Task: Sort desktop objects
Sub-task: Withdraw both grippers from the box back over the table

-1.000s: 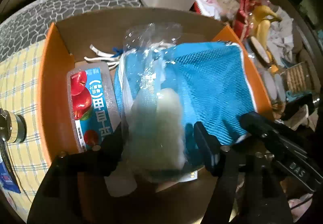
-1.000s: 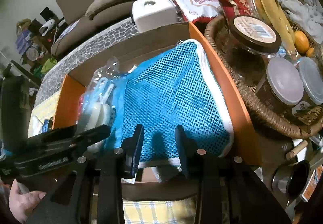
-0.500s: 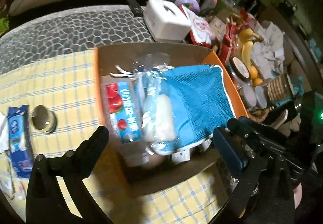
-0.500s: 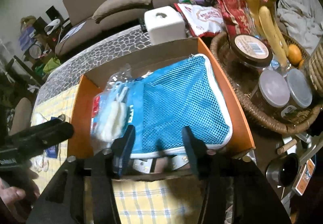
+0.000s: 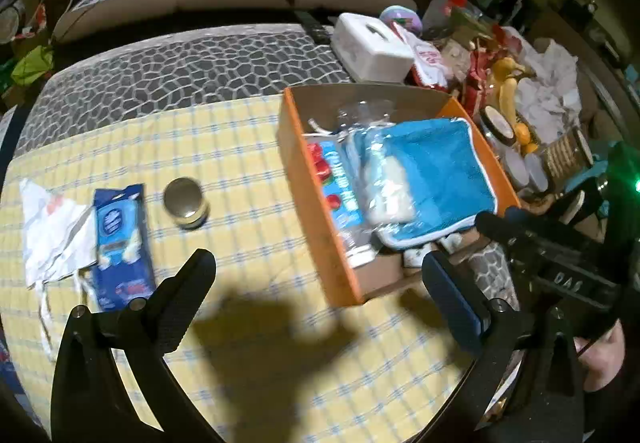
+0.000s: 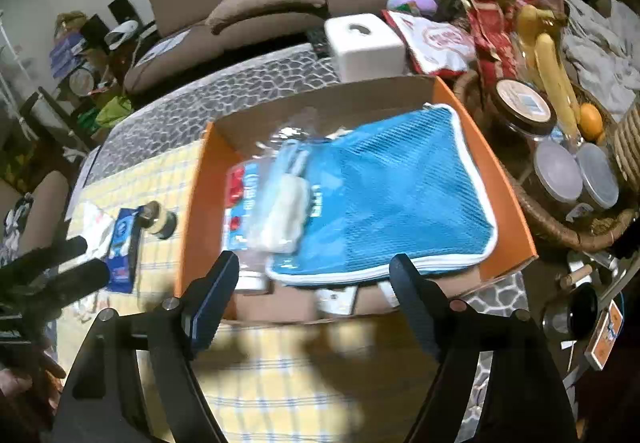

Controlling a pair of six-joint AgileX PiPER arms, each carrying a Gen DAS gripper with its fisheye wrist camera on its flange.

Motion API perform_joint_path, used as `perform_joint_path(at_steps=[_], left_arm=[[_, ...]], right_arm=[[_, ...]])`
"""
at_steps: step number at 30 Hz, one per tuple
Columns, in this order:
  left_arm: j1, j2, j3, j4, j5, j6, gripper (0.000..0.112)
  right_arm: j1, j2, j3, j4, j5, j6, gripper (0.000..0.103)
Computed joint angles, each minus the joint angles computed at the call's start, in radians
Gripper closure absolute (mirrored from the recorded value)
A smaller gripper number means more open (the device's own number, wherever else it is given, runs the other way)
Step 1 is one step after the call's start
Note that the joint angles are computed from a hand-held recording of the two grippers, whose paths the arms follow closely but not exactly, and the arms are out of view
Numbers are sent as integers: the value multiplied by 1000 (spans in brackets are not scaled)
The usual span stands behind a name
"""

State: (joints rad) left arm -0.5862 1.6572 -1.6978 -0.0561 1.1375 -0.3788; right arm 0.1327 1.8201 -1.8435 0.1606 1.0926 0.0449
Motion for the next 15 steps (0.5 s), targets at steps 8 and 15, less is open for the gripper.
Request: perform_joint_path(at_steps=[8, 15], left_arm=[[77, -171, 190, 45, -25, 66, 9], [179, -310, 335, 72, -42, 154, 9]], right_arm=[[127, -26, -25, -49, 8, 62, 23], [248, -19, -50, -87, 5, 127, 23]])
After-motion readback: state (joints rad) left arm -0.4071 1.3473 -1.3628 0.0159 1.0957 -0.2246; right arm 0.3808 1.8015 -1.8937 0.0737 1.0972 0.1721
